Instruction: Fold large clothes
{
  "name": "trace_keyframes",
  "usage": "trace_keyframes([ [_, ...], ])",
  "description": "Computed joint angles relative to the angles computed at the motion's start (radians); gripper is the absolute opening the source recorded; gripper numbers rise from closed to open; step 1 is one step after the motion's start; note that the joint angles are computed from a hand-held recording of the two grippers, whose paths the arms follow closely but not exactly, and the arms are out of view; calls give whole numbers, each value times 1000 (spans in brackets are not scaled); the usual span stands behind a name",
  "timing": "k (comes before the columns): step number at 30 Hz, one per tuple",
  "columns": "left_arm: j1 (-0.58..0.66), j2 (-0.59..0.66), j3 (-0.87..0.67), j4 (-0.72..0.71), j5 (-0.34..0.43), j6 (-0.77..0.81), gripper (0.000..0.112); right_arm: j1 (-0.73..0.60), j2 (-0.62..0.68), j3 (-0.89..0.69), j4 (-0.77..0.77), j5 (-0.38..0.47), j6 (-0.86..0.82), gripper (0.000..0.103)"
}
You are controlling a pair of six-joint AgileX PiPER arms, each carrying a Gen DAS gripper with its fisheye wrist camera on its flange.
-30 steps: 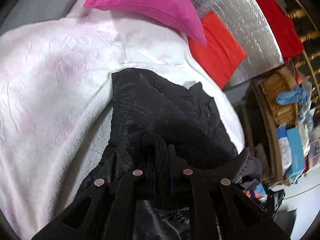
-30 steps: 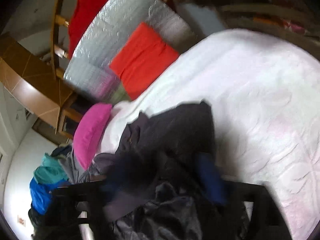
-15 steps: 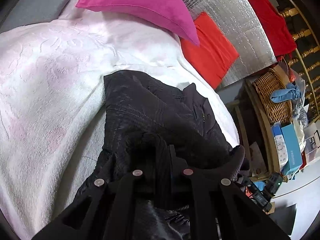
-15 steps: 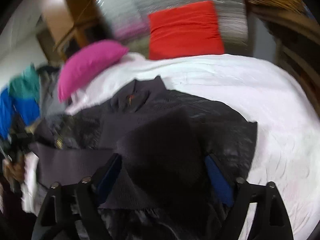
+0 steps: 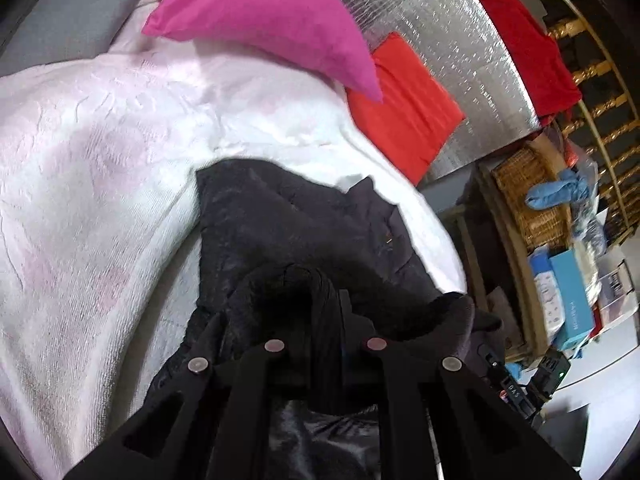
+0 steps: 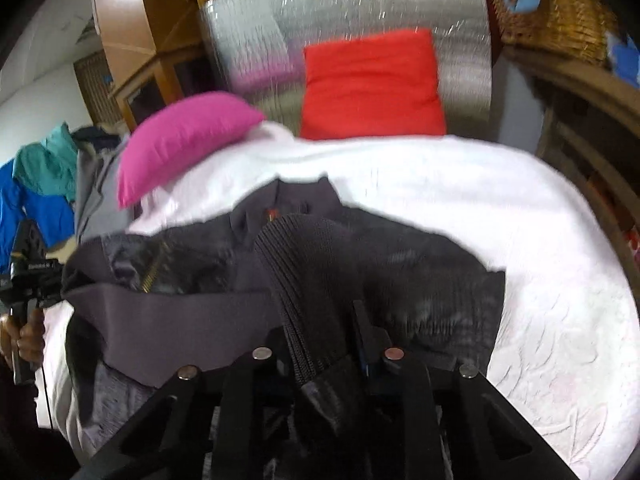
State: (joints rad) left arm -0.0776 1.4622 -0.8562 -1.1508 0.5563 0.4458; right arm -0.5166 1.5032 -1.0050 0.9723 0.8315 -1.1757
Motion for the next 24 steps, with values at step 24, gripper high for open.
trace_keyframes([
  [24, -15, 659, -819, 480, 114, -587, 11, 41, 699, -773, -98, -6, 582, 27],
])
